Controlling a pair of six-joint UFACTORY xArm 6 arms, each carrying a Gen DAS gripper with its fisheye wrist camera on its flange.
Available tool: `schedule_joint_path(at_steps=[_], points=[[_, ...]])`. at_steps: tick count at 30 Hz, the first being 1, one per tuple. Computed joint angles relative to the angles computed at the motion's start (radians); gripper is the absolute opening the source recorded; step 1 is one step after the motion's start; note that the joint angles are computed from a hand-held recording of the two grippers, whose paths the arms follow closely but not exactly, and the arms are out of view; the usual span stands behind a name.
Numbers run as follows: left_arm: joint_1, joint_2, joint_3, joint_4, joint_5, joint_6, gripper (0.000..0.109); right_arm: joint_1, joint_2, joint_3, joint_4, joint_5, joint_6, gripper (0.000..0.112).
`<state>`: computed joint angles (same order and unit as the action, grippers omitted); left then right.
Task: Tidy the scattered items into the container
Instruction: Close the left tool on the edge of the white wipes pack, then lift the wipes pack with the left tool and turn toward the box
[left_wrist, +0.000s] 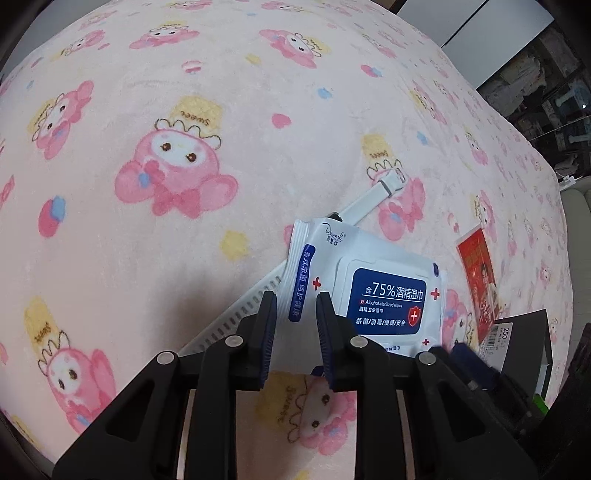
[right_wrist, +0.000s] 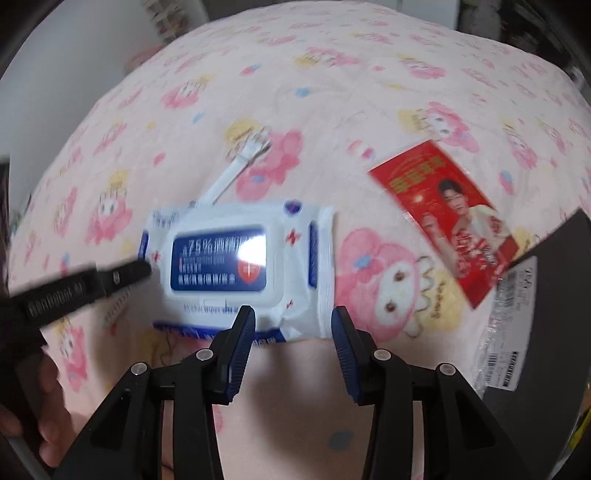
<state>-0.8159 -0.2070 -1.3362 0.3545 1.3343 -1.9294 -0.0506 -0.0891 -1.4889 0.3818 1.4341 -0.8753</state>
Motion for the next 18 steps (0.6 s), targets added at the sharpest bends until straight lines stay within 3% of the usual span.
schedule_joint_path(at_steps=[5,8,12,16,18], points=[[0.019,0.001,0.019,-0.024,-0.028,0.005,0.023,0.033,0.040,-0.001,-0.020,-0.099,0.055,0.051],[0.043,0.032,0.011,-0.031,-0.050,0.041,0.026,0.036,0.067,0.015,-0.004,-0.103,0.069,0.054],[0.042,0.049,-0.013,-0.037,-0.038,0.066,0.025,0.000,0.108,-0.038,0.082,0.043,0.054,0.053],[0.036,0.058,-0.028,-0.044,-0.040,0.077,0.025,-0.010,0.044,0.018,0.062,0.041,0.016,0.049],[0.034,0.045,-0.008,-0.047,-0.089,0.077,0.025,-0.031,0.029,0.022,0.066,0.074,0.012,0.047]])
